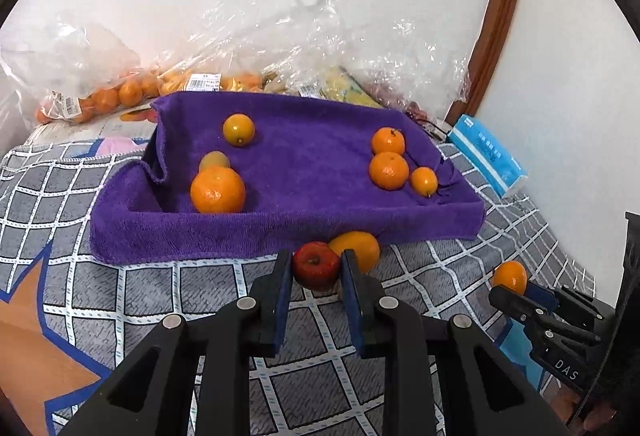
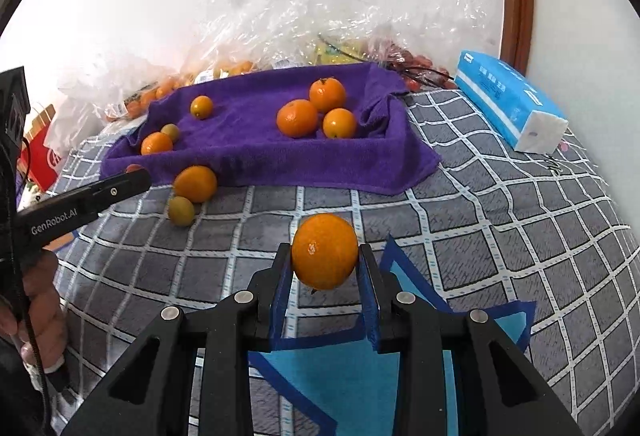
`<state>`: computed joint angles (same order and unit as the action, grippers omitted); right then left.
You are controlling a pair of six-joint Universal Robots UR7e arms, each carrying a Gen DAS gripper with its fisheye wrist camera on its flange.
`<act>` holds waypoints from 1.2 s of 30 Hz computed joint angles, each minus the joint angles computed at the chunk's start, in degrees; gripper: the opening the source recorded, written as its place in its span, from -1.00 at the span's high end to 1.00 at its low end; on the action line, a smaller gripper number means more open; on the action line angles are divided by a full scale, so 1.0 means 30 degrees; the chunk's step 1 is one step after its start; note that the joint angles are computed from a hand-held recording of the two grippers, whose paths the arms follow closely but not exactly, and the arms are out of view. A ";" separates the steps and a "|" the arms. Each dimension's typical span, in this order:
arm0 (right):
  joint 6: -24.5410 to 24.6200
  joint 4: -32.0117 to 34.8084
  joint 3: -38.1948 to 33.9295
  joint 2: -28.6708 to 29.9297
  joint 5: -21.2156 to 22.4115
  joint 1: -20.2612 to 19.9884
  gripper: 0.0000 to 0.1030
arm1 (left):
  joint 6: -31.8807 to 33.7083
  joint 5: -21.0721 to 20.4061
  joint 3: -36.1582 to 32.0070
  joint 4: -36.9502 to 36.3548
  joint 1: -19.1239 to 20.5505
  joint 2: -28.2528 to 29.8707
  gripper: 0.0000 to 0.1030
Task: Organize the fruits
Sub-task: 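Lift the held orange and red apple and carry them over the towel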
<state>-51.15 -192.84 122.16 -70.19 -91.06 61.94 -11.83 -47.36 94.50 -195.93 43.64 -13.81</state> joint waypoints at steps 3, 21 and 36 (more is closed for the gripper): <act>0.0154 0.0385 -0.0075 -0.0195 0.0137 0.0329 0.38 | 0.0002 0.0069 0.0136 -0.0359 -0.0028 -0.0107 0.55; -0.0033 -0.0075 -0.1699 0.0306 0.0128 0.3061 0.38 | -0.1055 0.1300 0.1581 0.0377 -0.0451 -0.2370 0.55; -0.0067 0.1375 -0.4214 0.1722 0.1235 0.3698 0.38 | -0.0479 0.1730 -0.1109 0.1867 0.0306 -0.2270 0.55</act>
<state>-51.35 -188.71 109.52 -65.02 -87.35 73.04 -13.26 -42.17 91.18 -190.33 44.56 -20.62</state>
